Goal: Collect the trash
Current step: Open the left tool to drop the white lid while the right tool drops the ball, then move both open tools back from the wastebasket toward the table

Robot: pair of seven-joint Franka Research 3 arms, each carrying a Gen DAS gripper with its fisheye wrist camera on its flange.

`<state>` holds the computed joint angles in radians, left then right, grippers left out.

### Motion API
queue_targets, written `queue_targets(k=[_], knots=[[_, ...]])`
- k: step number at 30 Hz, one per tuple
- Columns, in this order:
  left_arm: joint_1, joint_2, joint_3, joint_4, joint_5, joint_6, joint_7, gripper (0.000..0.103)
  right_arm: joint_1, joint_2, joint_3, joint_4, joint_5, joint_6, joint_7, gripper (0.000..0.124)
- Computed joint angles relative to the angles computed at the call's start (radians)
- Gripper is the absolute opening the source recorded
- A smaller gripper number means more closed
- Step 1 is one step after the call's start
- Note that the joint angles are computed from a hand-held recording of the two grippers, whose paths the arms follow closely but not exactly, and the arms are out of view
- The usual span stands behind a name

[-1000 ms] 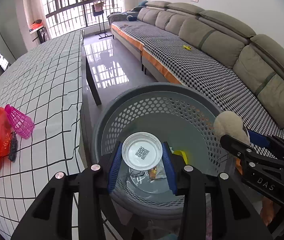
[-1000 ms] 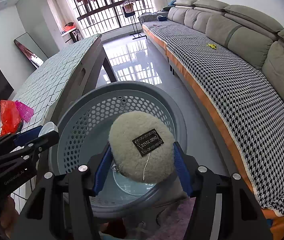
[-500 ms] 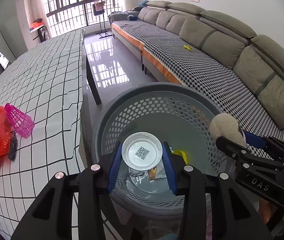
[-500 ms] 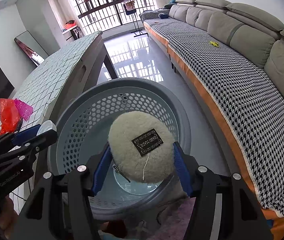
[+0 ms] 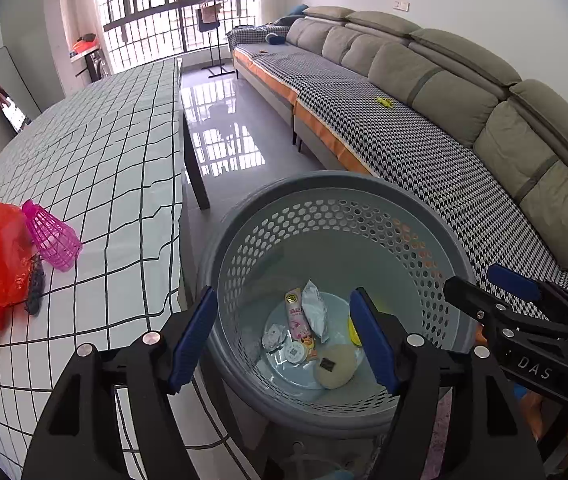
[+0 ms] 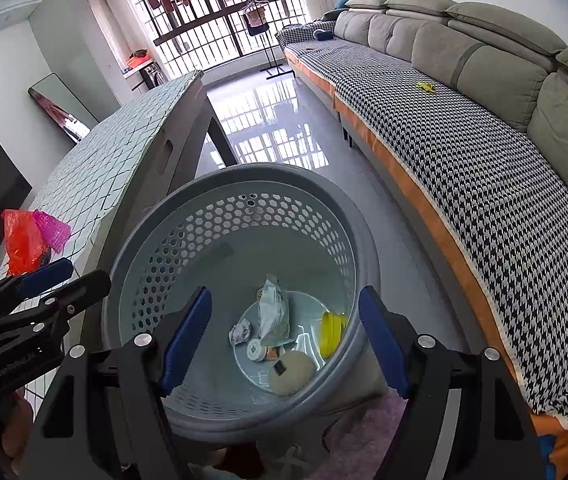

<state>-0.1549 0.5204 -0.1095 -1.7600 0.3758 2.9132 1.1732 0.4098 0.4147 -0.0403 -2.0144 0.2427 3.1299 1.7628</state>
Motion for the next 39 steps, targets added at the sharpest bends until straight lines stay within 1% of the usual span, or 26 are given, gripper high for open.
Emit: queue_targets(k=[4, 7, 16, 23, 28, 39], knots=[[0.004, -0.006, 0.000, -0.008, -0.002, 0.005, -0.004, 0.070, -0.002, -0.001, 0.004, 0.001, 0.002, -0.003, -0.003, 0.073], [0.011, -0.010, -0.004, -0.015, -0.007, 0.008, -0.001, 0.071, 0.016, -0.002, -0.011, 0.001, -0.004, -0.004, 0.007, 0.073], [0.016, -0.024, -0.002, -0.034, -0.008, 0.025, -0.006, 0.076, 0.018, -0.005, -0.013, -0.001, -0.011, -0.002, 0.013, 0.073], [0.019, -0.043, 0.002, -0.058, -0.005, 0.041, -0.015, 0.076, 0.038, -0.021, -0.032, -0.014, -0.025, 0.005, 0.024, 0.073], [0.019, -0.062, 0.012, -0.084, 0.003, 0.063, -0.030, 0.078, 0.065, -0.032, -0.052, -0.024, -0.039, 0.009, 0.039, 0.073], [0.038, -0.120, 0.031, -0.168, 0.020, 0.116, -0.061, 0.079, 0.144, -0.040, -0.112, -0.026, -0.087, 0.014, 0.088, 0.073]])
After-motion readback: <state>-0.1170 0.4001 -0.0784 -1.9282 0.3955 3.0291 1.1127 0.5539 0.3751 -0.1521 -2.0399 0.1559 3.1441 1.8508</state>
